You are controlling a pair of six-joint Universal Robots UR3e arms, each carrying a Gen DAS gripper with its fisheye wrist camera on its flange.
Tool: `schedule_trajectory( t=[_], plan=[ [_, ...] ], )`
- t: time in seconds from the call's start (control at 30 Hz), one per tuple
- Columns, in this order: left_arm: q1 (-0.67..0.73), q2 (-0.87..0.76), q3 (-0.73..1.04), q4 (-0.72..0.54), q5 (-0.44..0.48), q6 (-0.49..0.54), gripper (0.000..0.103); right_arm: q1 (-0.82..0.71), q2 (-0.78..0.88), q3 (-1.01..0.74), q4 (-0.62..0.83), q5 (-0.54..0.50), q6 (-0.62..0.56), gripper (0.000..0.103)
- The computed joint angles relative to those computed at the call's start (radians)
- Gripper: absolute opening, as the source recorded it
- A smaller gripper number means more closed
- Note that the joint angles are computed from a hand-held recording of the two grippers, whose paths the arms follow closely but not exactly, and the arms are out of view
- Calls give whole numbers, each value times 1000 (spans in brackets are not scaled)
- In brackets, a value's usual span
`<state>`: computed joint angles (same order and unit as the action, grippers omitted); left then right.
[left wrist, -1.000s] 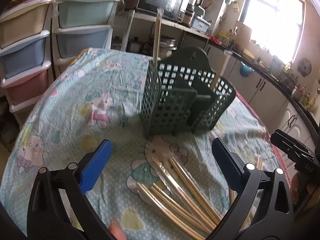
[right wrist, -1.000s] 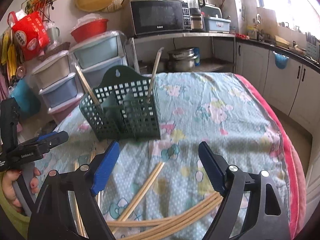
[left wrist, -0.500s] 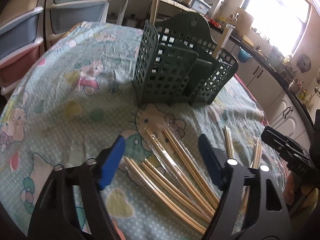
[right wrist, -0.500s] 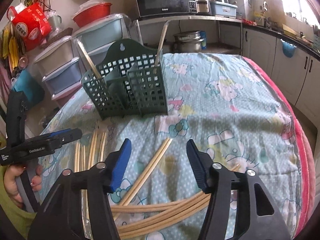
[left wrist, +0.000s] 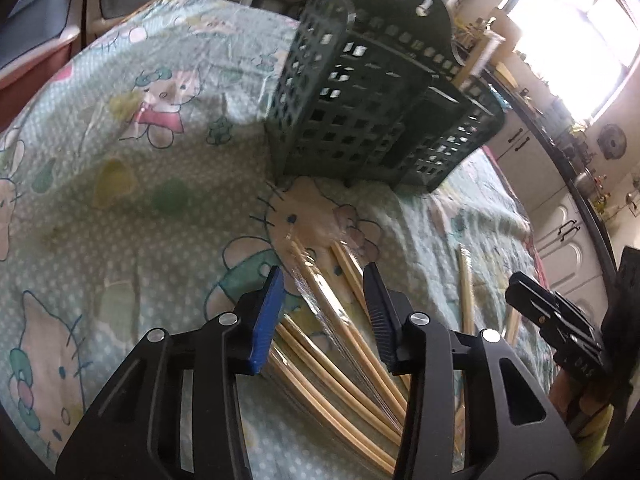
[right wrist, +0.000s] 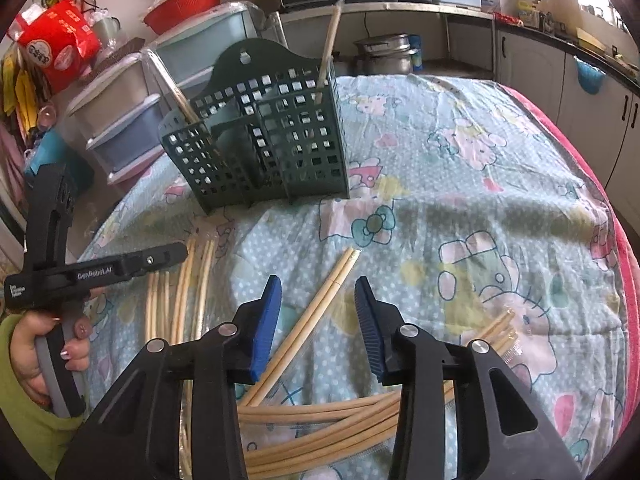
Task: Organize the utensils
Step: 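Return the left gripper to the pile and grasp a chopstick while the right does too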
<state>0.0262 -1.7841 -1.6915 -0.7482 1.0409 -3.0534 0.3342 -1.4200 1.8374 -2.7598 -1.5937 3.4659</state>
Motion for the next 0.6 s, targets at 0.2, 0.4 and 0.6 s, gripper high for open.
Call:
schedule_trajectory(
  t=[0.2, 0.4, 0.6],
  plan=[
    [-5, -82, 107, -54, 20, -25, 31, -35, 56, -69, 80, 44, -6, 36],
    [-25, -133, 182, -77, 53, -36, 31, -66, 136, -179, 177, 84, 3, 36],
    [-26, -146, 194, -70, 53, -37, 31, -66, 226, -315, 275, 66, 37, 36]
  ],
)
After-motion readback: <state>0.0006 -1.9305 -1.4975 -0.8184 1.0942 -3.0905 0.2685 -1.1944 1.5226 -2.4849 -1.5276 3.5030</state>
